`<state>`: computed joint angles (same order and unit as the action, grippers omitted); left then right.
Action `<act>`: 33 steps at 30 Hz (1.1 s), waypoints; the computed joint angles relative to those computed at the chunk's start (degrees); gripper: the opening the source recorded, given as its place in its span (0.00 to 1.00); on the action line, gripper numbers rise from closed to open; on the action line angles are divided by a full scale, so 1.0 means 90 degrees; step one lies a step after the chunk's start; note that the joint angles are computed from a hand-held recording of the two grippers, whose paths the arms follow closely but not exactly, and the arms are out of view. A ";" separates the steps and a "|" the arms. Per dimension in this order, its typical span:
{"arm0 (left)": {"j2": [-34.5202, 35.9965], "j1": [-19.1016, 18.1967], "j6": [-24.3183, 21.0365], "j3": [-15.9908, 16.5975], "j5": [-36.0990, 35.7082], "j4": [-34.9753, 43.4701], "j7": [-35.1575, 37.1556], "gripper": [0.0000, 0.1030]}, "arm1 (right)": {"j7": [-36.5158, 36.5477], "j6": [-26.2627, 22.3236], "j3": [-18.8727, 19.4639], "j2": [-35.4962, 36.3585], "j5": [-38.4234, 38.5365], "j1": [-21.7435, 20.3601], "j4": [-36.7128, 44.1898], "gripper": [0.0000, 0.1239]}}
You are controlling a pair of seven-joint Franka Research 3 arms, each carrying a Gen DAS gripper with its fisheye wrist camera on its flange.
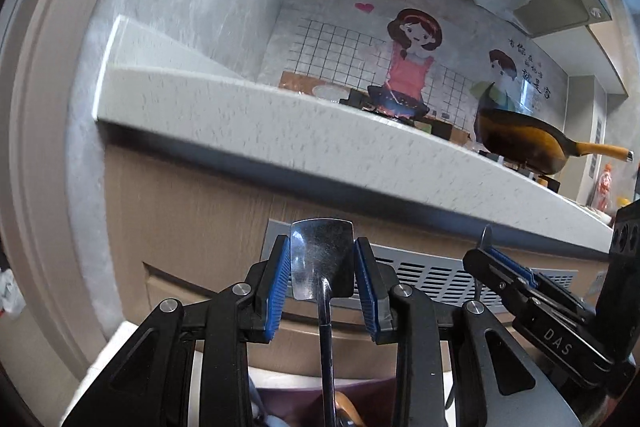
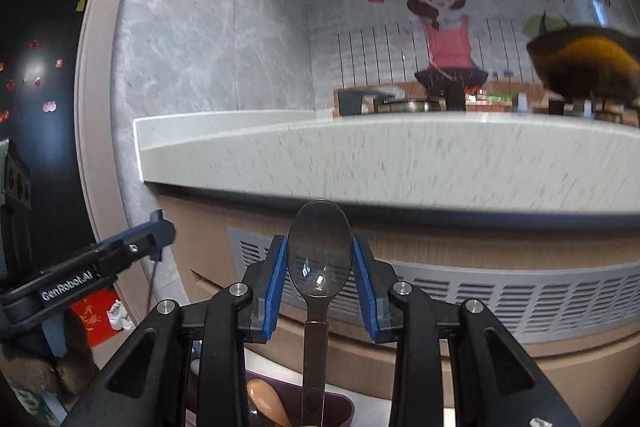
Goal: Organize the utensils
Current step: 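Carry the spatula and grey spoon up over the purple caddy and lower them in, then open both tools to release the spatula and spoon into the caddy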
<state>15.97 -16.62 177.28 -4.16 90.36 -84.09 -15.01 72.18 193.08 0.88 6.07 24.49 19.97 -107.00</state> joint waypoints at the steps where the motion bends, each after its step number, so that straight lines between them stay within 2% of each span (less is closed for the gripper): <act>1: 0.0106 -0.0032 -0.0001 0.0033 0.0245 0.0113 -0.0247 0.32 | -0.0061 0.0031 0.0096 0.0037 0.0083 -0.0078 0.0006 0.25; 2: 0.0175 -0.0017 -0.0002 0.0015 0.0196 0.0149 -0.0161 0.32 | -0.0223 0.0026 -0.0031 0.0106 0.0293 0.0067 0.0069 0.25; 4: 0.0345 -0.0013 0.0013 -0.0002 -0.0167 0.0210 0.0280 0.32 | -0.0045 0.0014 -0.0170 0.0235 0.0121 0.0150 0.0116 0.25; 6: 0.0532 -0.0093 0.0109 0.0113 -0.0211 0.0356 0.0256 0.32 | -0.0264 0.0071 -0.0580 0.0349 0.0365 0.0564 0.0161 0.25; 9: 0.0733 -0.0234 -0.0038 0.0227 -0.0355 0.0513 0.0416 0.32 | -0.0308 0.0009 -0.0519 0.0471 0.0368 0.0489 0.0215 0.25; 10: 0.0825 -0.0204 -0.0072 0.0171 -0.0754 0.0581 0.0856 0.32 | -0.0228 -0.0020 -0.0294 0.0508 0.0274 0.0260 0.0221 0.25; 12: 0.0918 -0.0157 0.0000 0.0118 -0.1348 0.0562 0.1407 0.32 | -0.0198 -0.0037 -0.0381 0.0575 0.0261 0.0336 0.0236 0.25; 13: 0.0912 -0.0239 0.0044 0.0239 -0.1303 0.0568 0.1301 0.32 | -0.0197 -0.0030 -0.0437 0.0604 0.0265 0.0389 0.0239 0.25; 15: 0.0792 -0.0617 0.0023 0.0713 -0.0475 0.0570 0.0346 0.32 | -0.0074 -0.0088 -0.0025 0.0616 0.0084 -0.0012 0.0177 0.25; 16: 0.0710 -0.0645 -0.0112 0.0692 -0.0392 0.0469 0.0353 0.32 | -0.0017 -0.0120 0.0107 0.0605 0.0010 -0.0140 0.0134 0.25; 19: 0.0574 -0.0438 -0.0129 0.0378 -0.1093 0.0128 0.1199 0.32 | 0.0062 -0.0238 0.0042 0.0487 -0.0098 -0.0077 -0.0092 0.25; 20: 0.0517 -0.0426 -0.0122 0.0347 -0.1249 0.0003 0.1342 0.32 | 0.0088 -0.0273 0.0187 0.0417 -0.0159 -0.0212 -0.0206 0.25; 21: 0.0454 -0.0482 -0.0138 0.0393 -0.1205 -0.0108 0.1271 0.32 | 0.0116 -0.0304 0.0118 0.0367 -0.0194 -0.0146 -0.0287 0.25; 22: 0.0385 -0.0510 -0.0188 0.0397 -0.1209 -0.0237 0.1259 0.32 | 0.0153 -0.0374 -0.0174 0.0295 -0.0214 0.0129 -0.0391 0.25; 23: 0.0316 -0.0492 -0.0192 0.0376 -0.1261 -0.0360 0.1286 0.32 | 0.0228 -0.0427 -0.0644 0.0221 -0.0255 0.0571 -0.0517 0.25; 25: 0.0176 -0.0321 -0.0122 0.0170 -0.1886 -0.0712 0.1784 0.32 | 0.0583 -0.0701 -0.1603 0.0045 -0.0531 0.1436 -0.0773 0.25; 26: 0.0088 -0.0178 -0.0069 -0.0009 -0.2418 -0.0938 0.2265 0.33 | 0.1090 -0.0931 -0.1916 -0.0048 -0.1055 0.1649 -0.0874 0.25; 27: 0.0014 -0.0112 -0.0046 -0.0108 -0.2792 -0.1106 0.2639 0.33 | 0.1217 -0.1119 -0.2006 -0.0132 -0.1172 0.1713 -0.0941 0.25; 28: -0.0060 -0.0015 -0.0053 -0.0252 -0.3216 -0.1268 0.3104 0.38 | 0.0906 -0.1403 -0.1873 -0.0256 -0.0844 0.1619 -0.1001 0.25; 29: -0.0133 0.0100 -0.0092 -0.0431 -0.3663 -0.1405 0.3627 0.47 | 0.0610 -0.1572 -0.1578 -0.0331 -0.0557 0.1358 -0.1033 0.25; 30: -0.0251 0.0232 -0.0102 -0.0627 -0.4115 -0.1604 0.4138 0.51 | 0.0385 -0.1867 -0.1443 -0.0448 -0.0370 0.1236 -0.1081 0.25; 32: -0.0488 0.0294 -0.0078 -0.0739 -0.4591 -0.1906 0.4626 0.54 | 0.0450 -0.2104 -0.1295 -0.0686 -0.0530 0.1088 -0.1298 0.25; 33: -0.0647 0.0216 -0.0046 -0.0646 -0.4597 -0.2063 0.4594 0.54 | 0.0682 -0.2098 -0.1212 -0.0836 -0.0835 0.1003 -0.1469 0.25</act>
<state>10.15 -14.68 176.87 -9.97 48.99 -102.66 26.33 78.32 174.20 -10.03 -1.46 16.97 29.00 -120.22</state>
